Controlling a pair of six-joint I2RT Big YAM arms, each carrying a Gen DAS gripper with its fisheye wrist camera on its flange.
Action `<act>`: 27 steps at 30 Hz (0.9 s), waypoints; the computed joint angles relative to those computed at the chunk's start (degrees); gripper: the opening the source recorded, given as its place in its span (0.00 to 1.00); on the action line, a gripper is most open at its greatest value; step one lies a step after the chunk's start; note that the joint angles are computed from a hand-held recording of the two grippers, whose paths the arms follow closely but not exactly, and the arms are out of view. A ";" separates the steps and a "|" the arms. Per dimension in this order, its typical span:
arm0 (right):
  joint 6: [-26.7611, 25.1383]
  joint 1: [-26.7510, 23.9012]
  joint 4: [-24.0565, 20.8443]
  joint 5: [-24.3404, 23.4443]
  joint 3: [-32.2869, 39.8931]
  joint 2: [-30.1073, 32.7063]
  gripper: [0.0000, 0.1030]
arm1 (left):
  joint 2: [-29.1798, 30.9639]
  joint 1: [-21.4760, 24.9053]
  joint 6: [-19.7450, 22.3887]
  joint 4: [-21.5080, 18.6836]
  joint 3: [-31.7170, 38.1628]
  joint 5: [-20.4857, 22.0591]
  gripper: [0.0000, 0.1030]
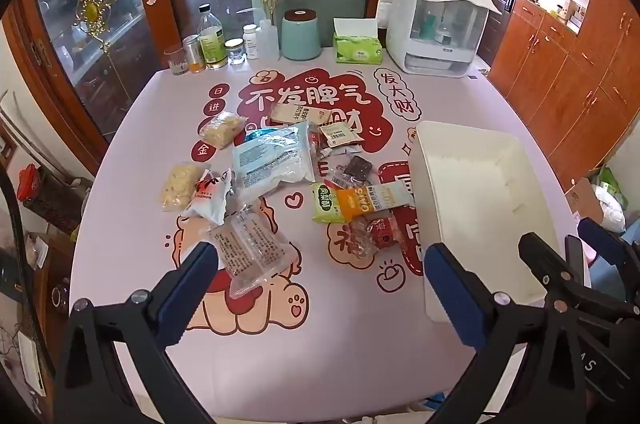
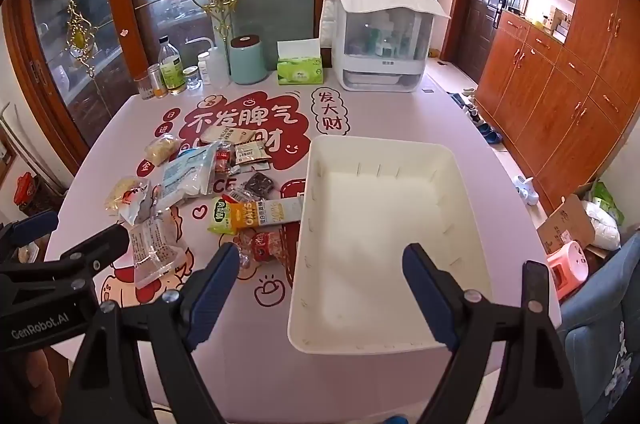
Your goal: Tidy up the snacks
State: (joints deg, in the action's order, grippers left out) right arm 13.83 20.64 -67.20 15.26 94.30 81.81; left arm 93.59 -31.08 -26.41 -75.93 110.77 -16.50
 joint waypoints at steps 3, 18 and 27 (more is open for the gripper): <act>-0.04 -0.03 -0.41 -0.07 0.18 0.08 0.82 | 0.21 -0.11 -0.32 -0.48 0.25 -0.08 1.00; -0.25 -0.25 -0.20 0.15 0.11 -0.10 0.82 | 0.40 0.20 -0.71 -1.15 0.57 1.59 1.00; -0.38 -1.02 -0.65 -0.13 0.04 -0.32 0.82 | 1.18 -0.75 -0.08 -1.77 1.74 1.27 1.00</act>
